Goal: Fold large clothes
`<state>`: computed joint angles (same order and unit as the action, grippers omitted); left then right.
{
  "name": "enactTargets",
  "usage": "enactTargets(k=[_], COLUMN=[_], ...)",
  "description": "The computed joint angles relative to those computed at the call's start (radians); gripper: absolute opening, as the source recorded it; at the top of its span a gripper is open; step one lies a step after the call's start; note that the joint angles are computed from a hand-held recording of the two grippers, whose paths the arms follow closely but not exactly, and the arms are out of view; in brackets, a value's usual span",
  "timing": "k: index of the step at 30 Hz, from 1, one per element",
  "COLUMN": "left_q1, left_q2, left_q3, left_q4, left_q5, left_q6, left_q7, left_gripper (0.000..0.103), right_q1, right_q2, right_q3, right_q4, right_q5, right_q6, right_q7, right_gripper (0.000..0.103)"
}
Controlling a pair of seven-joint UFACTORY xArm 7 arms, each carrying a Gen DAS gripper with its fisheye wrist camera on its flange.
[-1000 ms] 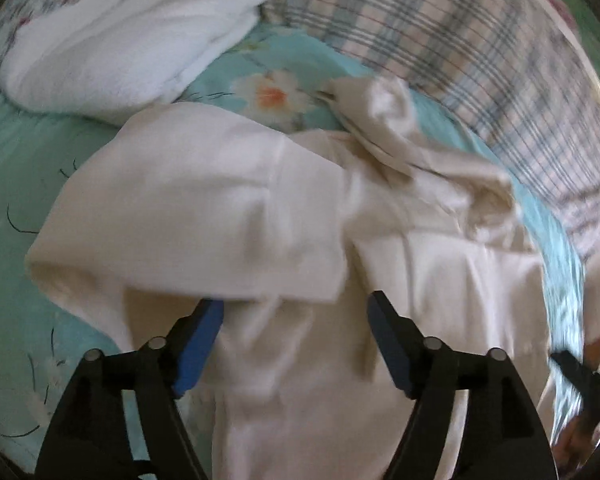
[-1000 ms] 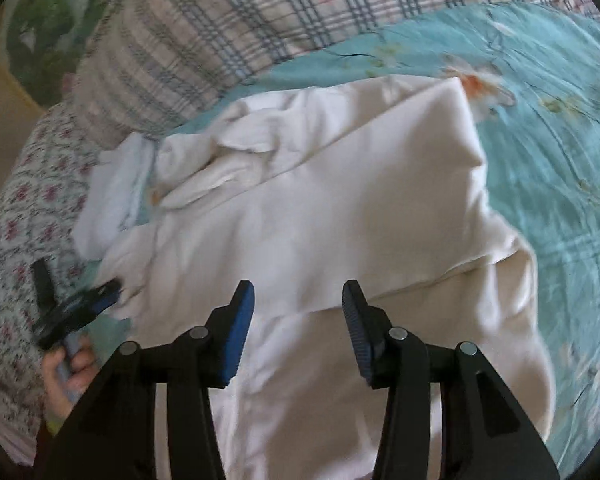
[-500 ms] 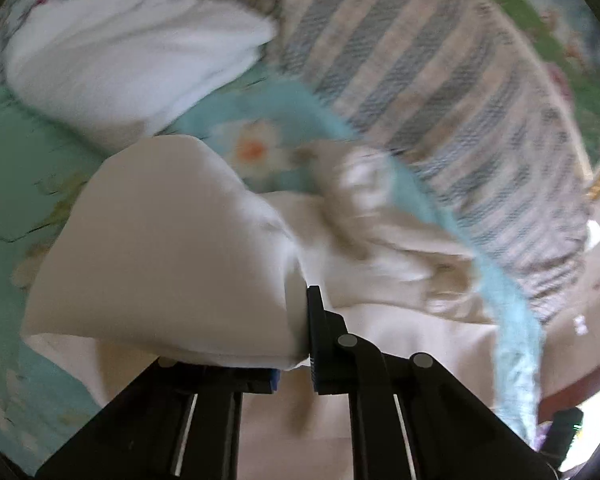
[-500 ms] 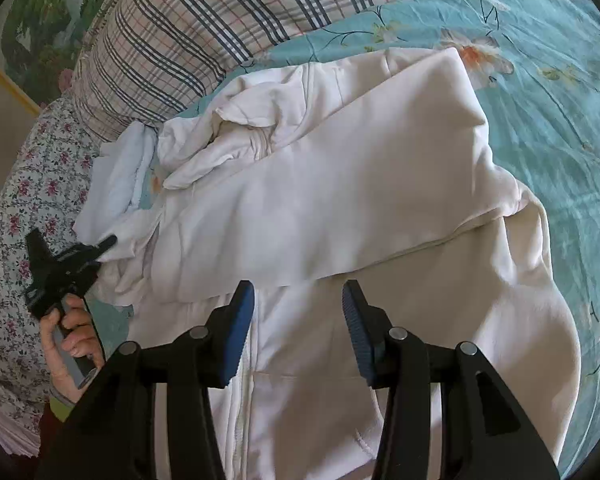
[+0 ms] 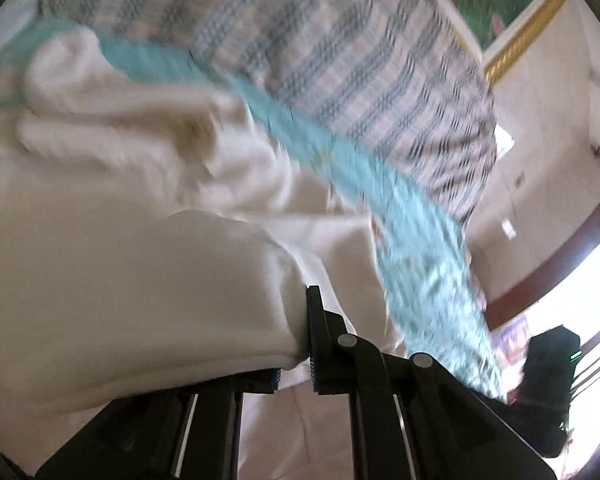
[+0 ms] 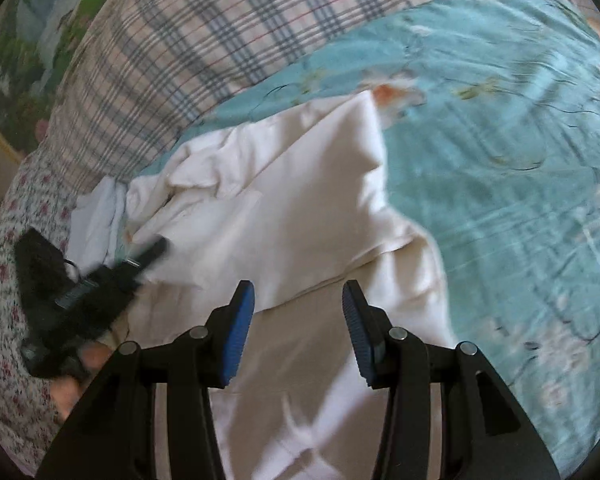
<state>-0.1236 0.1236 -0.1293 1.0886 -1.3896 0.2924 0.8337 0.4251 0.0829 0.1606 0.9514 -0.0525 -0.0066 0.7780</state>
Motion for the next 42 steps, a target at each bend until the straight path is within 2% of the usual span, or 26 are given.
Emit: enactTargets(k=[2,3,6,7,10,12,14,15,17,20,23,24,25,26,28,32,34,35,37,39,40,41,42], left_q1=[-0.028,-0.004,0.025,0.028,0.029,0.031,0.028,0.035,0.073,0.140,0.153,0.128,0.107,0.100,0.069,0.073,0.088,0.093,0.105,0.117,0.122,0.126,0.130], left_q2=[0.071,0.082,0.072,0.055,-0.061,-0.177,-0.291,-0.341,-0.449,-0.512,-0.473,-0.450,-0.424,-0.404,-0.366,-0.297,-0.266,-0.254,-0.239,-0.224,-0.218,-0.214,-0.215], left_q3=[0.015,-0.004,-0.023,-0.024,-0.009,0.030,0.064,0.081,0.109,0.151,0.238,0.283,0.313,0.317,0.347,0.322,0.298,0.292,0.273,0.246,0.237,0.232,0.229], left_q4=[0.031,0.024,-0.011,-0.032,-0.151,-0.255,-0.353,-0.391,-0.473,-0.517,-0.483,-0.462,-0.444,-0.434,-0.410,-0.371,-0.363,-0.358,-0.357,-0.360,-0.360,-0.361,-0.364], left_q5=[0.132,0.163,0.179,0.183,0.199,0.226,0.276,0.317,0.404,0.502,0.535,0.512,0.501,0.513,0.481,0.468,0.477,0.467,0.448,0.473,0.485,0.488,0.491], left_q6=[0.027,0.052,0.105,0.107,0.102,0.112,0.072,0.059,0.013,-0.033,-0.036,-0.029,-0.030,-0.041,-0.040,-0.022,-0.022,-0.011,-0.006,-0.028,-0.036,-0.040,-0.041], left_q7=[-0.122,-0.148,-0.157,-0.151,-0.117,-0.102,-0.121,-0.148,-0.220,-0.315,-0.340,-0.313,-0.293,-0.303,-0.260,-0.238,-0.241,-0.228,-0.208,-0.223,-0.232,-0.234,-0.240], left_gripper=[0.010,0.010,0.017,0.026,0.038,0.038,0.038,0.039,0.040,0.044,0.044,0.044,0.043,0.043,0.043,0.043,0.043,0.043,0.043,0.043,0.043,0.042,0.041], right_q1=[-0.004,-0.018,-0.043,-0.047,-0.092,-0.091,-0.094,-0.077,-0.034,0.031,0.005,0.008,0.027,0.041,0.033,0.158,0.215,0.224,0.181,0.103,0.105,0.144,0.180], right_q2=[-0.007,-0.006,0.008,0.018,0.078,0.132,0.190,0.217,0.263,0.328,0.398,0.412,0.420,0.429,0.424,0.308,0.273,0.265,0.270,0.298,0.303,0.297,0.282], right_q3=[-0.008,0.005,0.041,0.050,0.122,0.136,0.154,0.139,0.092,0.013,0.048,0.051,0.033,0.020,0.031,-0.155,-0.245,-0.266,-0.231,-0.143,-0.144,-0.186,-0.223], right_q4=[-0.005,-0.003,0.016,0.030,0.103,0.167,0.236,0.270,0.329,0.417,0.492,0.504,0.519,0.538,0.534,0.437,0.410,0.406,0.402,0.427,0.442,0.441,0.420], right_q5=[-0.005,0.020,0.092,0.107,0.203,0.231,0.251,0.244,0.213,0.155,0.175,0.173,0.155,0.139,0.145,-0.019,-0.124,-0.163,-0.163,-0.120,-0.145,-0.196,-0.264], right_q6=[0.006,0.009,0.009,0.012,0.041,0.067,0.101,0.119,0.157,0.232,0.277,0.269,0.278,0.294,0.267,0.172,0.174,0.197,0.229,0.286,0.337,0.364,0.349], right_q7=[0.006,-0.017,-0.092,-0.115,-0.240,-0.289,-0.338,-0.339,-0.318,-0.243,-0.261,-0.267,-0.259,-0.251,-0.260,-0.098,0.002,0.029,0.032,-0.029,-0.002,0.067,0.150], right_gripper=[0.047,0.047,0.047,0.047,0.047,0.047,0.047,0.047,0.047,0.047,0.047,0.042,0.031,0.003,0.004,0.004,0.004,0.004,0.004,0.008,0.008,0.008,0.008])
